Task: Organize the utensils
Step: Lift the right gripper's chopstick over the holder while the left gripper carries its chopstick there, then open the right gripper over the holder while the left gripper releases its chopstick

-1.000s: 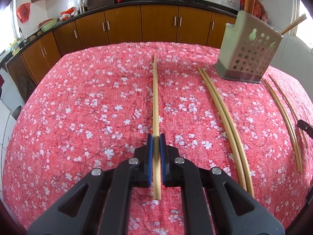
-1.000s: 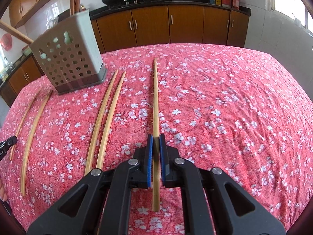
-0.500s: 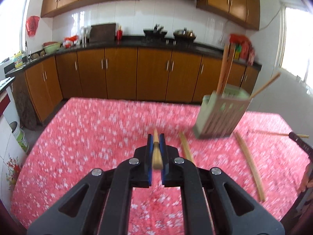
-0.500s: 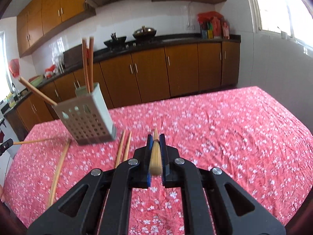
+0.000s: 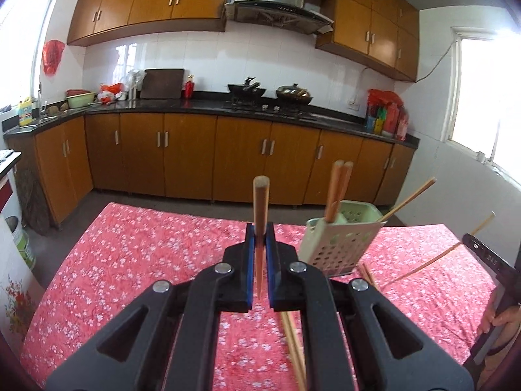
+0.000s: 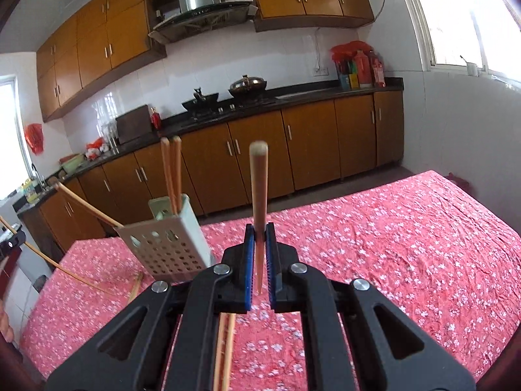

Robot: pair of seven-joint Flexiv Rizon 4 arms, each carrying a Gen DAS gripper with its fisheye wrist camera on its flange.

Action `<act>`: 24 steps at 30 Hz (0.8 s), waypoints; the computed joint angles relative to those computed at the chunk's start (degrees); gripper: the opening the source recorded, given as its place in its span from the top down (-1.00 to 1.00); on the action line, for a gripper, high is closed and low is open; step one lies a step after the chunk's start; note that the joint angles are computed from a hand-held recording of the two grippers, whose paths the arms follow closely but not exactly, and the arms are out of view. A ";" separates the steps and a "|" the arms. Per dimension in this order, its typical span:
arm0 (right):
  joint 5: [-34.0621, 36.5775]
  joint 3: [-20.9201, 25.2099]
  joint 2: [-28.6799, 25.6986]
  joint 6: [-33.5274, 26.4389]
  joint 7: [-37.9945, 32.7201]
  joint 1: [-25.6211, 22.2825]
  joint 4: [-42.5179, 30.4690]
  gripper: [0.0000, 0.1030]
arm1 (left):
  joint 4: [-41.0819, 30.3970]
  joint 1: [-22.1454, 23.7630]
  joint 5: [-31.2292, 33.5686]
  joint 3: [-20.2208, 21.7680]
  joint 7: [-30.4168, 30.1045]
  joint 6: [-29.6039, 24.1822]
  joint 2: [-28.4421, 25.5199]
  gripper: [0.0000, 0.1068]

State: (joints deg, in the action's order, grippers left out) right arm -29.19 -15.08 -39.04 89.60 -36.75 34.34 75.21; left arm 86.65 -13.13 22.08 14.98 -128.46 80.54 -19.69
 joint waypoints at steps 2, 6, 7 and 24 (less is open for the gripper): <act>0.43 0.39 0.07 1.73 -0.22 -0.25 -0.78 0.85 | -0.18 0.33 -0.49 -1.05 1.21 0.93 0.21 0.86; 1.74 0.68 0.24 4.78 -1.60 -0.05 -2.91 0.85 | -1.31 0.80 -3.00 -3.28 4.42 2.90 0.08 0.86; 2.25 0.55 0.15 5.67 -1.98 0.12 -3.62 0.85 | -2.13 0.75 -3.81 -3.78 5.27 3.50 -0.26 0.86; 8.24 -2.67 -13.53 5.04 -5.39 0.99 -30.57 0.85 | -24.73 -4.91 -11.59 5.69 2.30 3.54 -13.95 0.86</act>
